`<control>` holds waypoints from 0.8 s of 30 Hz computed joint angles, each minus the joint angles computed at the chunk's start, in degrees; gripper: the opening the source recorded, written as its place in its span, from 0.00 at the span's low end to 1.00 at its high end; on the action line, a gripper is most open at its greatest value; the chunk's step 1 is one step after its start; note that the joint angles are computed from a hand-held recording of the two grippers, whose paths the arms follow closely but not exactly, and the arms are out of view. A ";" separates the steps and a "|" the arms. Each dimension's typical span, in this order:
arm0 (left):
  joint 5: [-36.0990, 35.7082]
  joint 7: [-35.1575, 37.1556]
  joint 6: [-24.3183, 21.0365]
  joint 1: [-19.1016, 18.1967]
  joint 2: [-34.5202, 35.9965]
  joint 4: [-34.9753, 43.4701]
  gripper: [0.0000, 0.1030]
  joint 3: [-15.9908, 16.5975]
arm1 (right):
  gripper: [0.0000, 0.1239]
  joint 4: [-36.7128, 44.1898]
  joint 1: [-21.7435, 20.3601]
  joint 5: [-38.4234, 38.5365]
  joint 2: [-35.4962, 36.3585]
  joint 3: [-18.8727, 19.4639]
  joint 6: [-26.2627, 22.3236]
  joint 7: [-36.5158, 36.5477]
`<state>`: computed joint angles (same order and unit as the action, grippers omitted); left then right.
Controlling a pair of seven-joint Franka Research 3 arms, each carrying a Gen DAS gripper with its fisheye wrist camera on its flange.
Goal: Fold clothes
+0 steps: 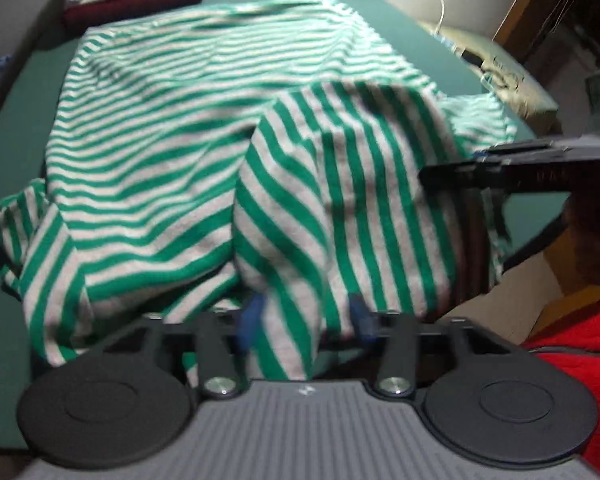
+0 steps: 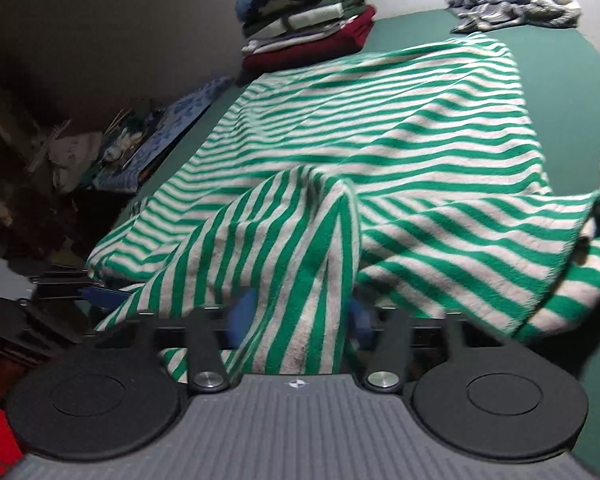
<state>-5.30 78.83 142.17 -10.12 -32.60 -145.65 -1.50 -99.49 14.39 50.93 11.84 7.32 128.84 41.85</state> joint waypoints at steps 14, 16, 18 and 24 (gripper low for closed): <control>-8.12 4.94 -9.47 -2.41 -11.50 -1.01 0.02 5.36 | 0.09 13.53 -6.64 5.68 4.31 -1.28 -35.30 1.49; -9.46 5.81 -11.75 -2.98 -12.35 -0.92 0.02 5.95 | 0.09 16.03 -7.36 5.57 5.91 -1.09 -40.09 3.26; -10.77 7.32 -13.80 -3.86 -12.51 -0.67 0.02 6.28 | 0.09 18.17 -8.03 5.45 7.39 -0.81 -44.64 4.61; -12.63 10.27 -17.17 -3.78 -9.39 -0.23 0.03 5.31 | 0.11 23.46 -8.98 4.82 12.21 0.08 -53.68 8.72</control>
<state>-17.92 89.10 125.00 -13.90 -42.00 -145.88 3.80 -76.03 5.41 55.75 24.04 7.41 75.16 50.57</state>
